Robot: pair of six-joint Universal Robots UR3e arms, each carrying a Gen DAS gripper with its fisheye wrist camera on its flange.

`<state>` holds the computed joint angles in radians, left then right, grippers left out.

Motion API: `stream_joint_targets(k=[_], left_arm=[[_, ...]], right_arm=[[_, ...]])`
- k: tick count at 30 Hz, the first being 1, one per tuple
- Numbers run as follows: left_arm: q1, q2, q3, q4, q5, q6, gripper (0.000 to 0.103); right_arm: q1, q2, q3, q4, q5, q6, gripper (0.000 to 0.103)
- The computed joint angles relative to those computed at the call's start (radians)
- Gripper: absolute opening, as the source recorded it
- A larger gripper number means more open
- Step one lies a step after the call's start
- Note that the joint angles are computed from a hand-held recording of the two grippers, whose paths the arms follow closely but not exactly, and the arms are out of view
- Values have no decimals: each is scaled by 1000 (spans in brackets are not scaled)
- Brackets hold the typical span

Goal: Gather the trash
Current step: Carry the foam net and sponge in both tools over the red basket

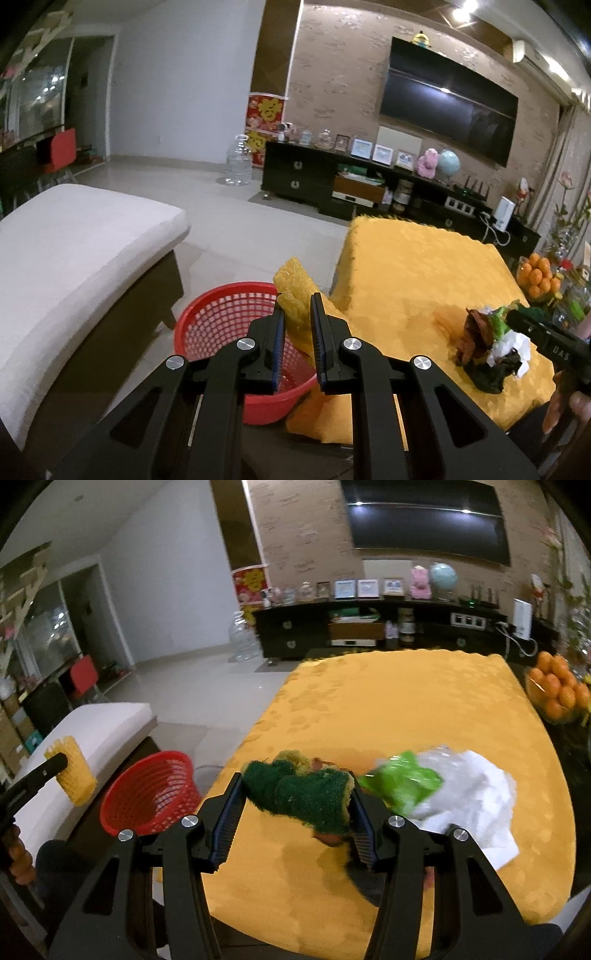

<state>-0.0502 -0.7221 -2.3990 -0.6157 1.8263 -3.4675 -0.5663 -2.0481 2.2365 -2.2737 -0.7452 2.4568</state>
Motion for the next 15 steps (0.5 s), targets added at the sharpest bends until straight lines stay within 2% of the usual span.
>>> stream_joint_targets(k=[7,12,15], left_arm=[[76,53,-18,-44,-23,29,13],[181,108,-34,-78,-80,87,13],[287,149,-41,-110,-148,136,13]], right_arm=[[178,91,-41,-114,-63,90,52],[284,154,-92,-155,-91,148,52],[352,202,-134,-184,-111,193,52]])
